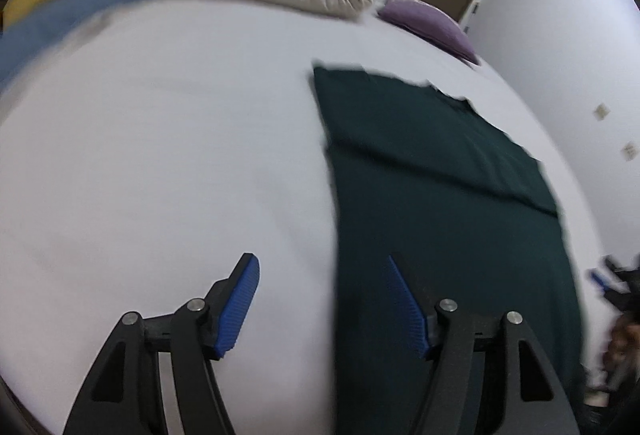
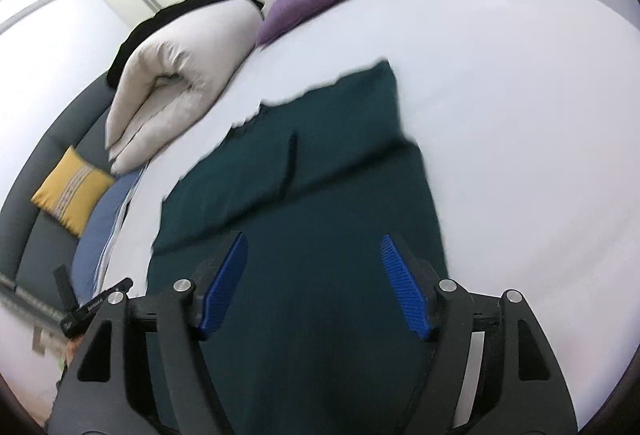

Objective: Fold small clothes
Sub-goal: 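Move both grippers to the hem of the folded sweater, then grasp the sweater hem with the left gripper while the right gripper grasps it too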

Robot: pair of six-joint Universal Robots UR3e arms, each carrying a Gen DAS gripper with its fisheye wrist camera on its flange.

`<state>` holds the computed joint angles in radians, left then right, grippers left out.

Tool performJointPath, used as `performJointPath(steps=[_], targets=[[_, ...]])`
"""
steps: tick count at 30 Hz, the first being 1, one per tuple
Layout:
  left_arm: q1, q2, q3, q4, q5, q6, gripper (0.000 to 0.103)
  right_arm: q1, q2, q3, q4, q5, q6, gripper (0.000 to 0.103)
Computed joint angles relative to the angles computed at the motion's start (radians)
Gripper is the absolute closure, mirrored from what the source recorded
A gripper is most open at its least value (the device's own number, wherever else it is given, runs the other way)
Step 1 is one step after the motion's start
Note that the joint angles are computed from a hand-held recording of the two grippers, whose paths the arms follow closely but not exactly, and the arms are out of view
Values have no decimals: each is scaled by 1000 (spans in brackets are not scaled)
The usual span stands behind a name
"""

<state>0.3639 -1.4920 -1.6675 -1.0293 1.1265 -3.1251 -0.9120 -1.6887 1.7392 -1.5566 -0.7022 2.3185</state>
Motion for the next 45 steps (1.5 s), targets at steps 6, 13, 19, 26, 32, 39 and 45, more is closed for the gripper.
performJointPath(steps=[6,13,19,26,32,39,45], targets=[[204,308,-185,-452,-244,234,35,-294,-55,-39,585,-125,-459,34],[318,370,-199,-745,-330,432,35,-508,11,-17,755,-302,-621,34],[341,292,-151,-939,-386,553,35,-589,53,-16,785,-400,-652,35],[359,233,-157,-1040,-445,613,36,-645,90,-1,780,-465,-657,36],[362,267,-184,-1047,-422,611,54,-630,81,-11,777,-476,-658,36],[346,283,-186,-1019,-399,593,65,-586,66,-15,753,-477,-614,36],[321,299,-204,-942,-361,541,93,-569,69,-17,723,-495,-585,41]])
